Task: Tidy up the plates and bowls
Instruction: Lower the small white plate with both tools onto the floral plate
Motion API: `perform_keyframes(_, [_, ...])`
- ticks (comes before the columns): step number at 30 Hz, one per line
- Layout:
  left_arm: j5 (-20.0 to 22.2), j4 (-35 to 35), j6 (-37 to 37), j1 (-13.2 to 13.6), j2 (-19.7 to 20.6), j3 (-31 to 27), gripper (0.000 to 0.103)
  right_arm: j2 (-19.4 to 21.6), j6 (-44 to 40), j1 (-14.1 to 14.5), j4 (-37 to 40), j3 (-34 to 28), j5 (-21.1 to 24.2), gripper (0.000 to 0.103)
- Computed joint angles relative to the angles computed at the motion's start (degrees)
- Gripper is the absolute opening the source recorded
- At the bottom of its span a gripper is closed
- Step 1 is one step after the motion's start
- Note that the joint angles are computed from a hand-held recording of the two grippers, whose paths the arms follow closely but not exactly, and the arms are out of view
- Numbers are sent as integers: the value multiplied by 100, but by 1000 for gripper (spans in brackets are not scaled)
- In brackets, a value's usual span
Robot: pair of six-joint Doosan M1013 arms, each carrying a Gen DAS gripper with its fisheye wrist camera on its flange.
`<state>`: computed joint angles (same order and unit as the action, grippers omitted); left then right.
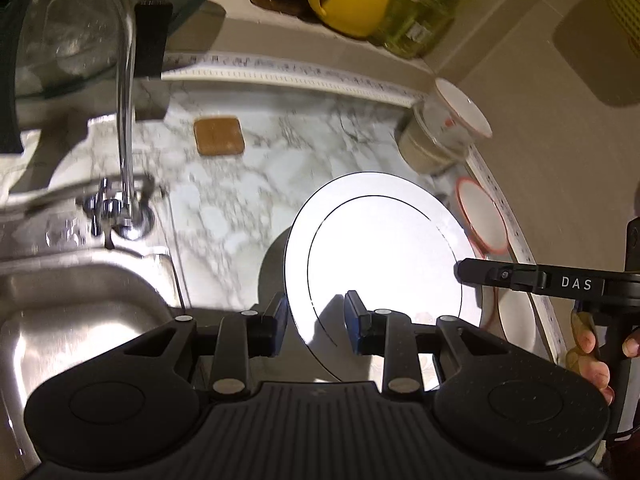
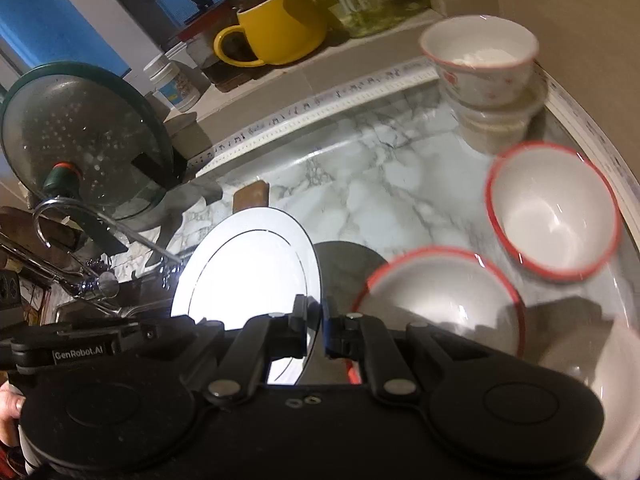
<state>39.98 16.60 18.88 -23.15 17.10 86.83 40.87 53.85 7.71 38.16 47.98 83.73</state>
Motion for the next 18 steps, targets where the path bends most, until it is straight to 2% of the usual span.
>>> perform_keyframes(7, [-47, -202, 151, -239, -192, 262, 29, -563, -177, -164, 6, 938, -294, 8])
perform_keyframes(13, [94, -243, 430, -481, -294, 354, 29, -1078, -364, -338, 34, 1782, -599, 8])
perform_keyframes(18, [136, -493, 667, -631, -304, 403, 29, -1322, -377, -511, 117, 2190, -710, 8])
